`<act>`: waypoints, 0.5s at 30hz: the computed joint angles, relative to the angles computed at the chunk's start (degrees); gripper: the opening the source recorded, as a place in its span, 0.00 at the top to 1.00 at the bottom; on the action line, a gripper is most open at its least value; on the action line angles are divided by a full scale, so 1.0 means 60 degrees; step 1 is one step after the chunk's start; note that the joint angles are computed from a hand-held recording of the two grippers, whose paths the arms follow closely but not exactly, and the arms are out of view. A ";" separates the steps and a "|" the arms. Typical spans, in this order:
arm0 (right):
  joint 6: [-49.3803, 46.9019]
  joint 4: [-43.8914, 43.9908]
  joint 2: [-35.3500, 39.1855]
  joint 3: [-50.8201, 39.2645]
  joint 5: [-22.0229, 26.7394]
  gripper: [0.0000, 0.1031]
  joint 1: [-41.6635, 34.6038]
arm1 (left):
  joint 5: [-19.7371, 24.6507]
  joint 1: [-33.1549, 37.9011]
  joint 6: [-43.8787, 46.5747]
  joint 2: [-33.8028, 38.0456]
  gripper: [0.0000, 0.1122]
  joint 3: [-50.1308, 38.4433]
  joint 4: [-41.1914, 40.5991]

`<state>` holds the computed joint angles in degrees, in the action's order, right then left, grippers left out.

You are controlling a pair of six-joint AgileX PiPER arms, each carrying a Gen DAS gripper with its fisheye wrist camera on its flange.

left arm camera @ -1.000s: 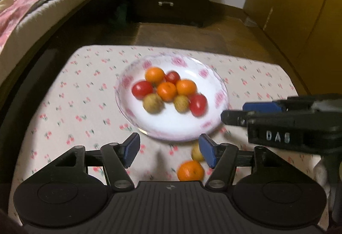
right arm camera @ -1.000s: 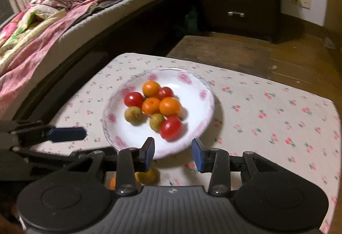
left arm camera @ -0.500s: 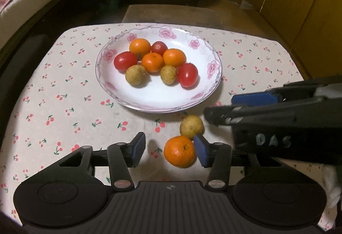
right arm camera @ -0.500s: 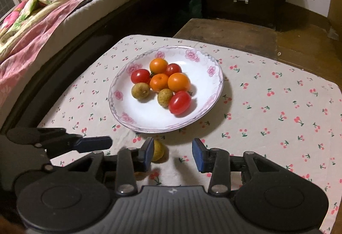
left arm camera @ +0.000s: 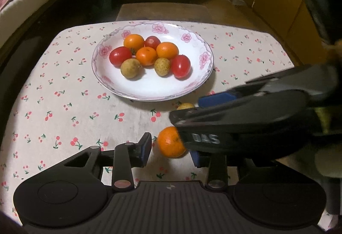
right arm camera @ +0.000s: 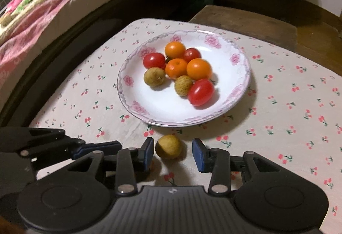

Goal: Organize fruits
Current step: 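Grasp the last orange with the left tool while the right tool holds the yellow fruit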

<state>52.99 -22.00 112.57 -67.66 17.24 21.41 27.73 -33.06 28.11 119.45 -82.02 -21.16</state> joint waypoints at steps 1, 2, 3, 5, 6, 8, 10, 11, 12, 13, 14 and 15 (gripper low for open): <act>-0.0025 -0.0049 0.0117 -0.0102 0.0031 0.58 0.0007 | 0.0016 0.0012 0.0017 0.0009 0.56 0.0007 0.0008; -0.0086 -0.0094 0.0217 -0.0188 0.0081 0.58 0.0019 | 0.0078 0.0050 0.0103 0.0021 0.54 0.0003 -0.0071; 0.0201 -0.0521 0.0237 -0.0178 0.0047 0.58 0.0072 | 0.0166 0.0098 0.0195 0.0050 0.51 -0.0030 -0.0161; -0.0004 -0.0597 0.0306 -0.0337 0.0274 0.59 0.0135 | 0.0196 0.0136 0.0158 0.0065 0.49 -0.0052 -0.0126; -0.0059 -0.0582 0.0296 -0.0342 0.0318 0.59 0.0140 | 0.0237 0.0154 0.0193 0.0060 0.48 -0.0075 -0.0174; -0.0076 -0.0542 0.0212 -0.0203 0.0213 0.61 0.0128 | 0.0247 0.0198 0.0385 0.0022 0.46 -0.0056 -0.0395; 0.0032 -0.0644 0.0057 -0.0014 0.0073 0.65 0.0126 | 0.0189 0.0191 0.0559 -0.0007 0.43 -0.0003 -0.0491; -0.0032 -0.0573 -0.0035 0.0043 0.0075 0.67 0.0124 | 0.0150 0.0182 0.0567 -0.0013 0.43 0.0018 -0.0477; -0.0017 -0.0577 -0.0154 0.0114 0.0125 0.67 0.0125 | 0.0180 0.0185 0.0605 0.0015 0.43 -0.0010 -0.0504; 0.0237 -0.0814 -0.0289 0.0249 0.0104 0.67 0.0130 | 0.0206 0.0189 0.0620 0.0035 0.43 -0.0030 -0.0520; 0.0442 -0.0967 -0.0425 0.0390 0.0071 0.67 0.0113 | 0.0187 0.0183 0.0581 0.0055 0.43 -0.0042 -0.0494; 0.0488 -0.0978 -0.0546 0.0510 0.0029 0.67 0.0081 | 0.0204 0.0175 0.0598 0.0080 0.44 -0.0076 -0.0506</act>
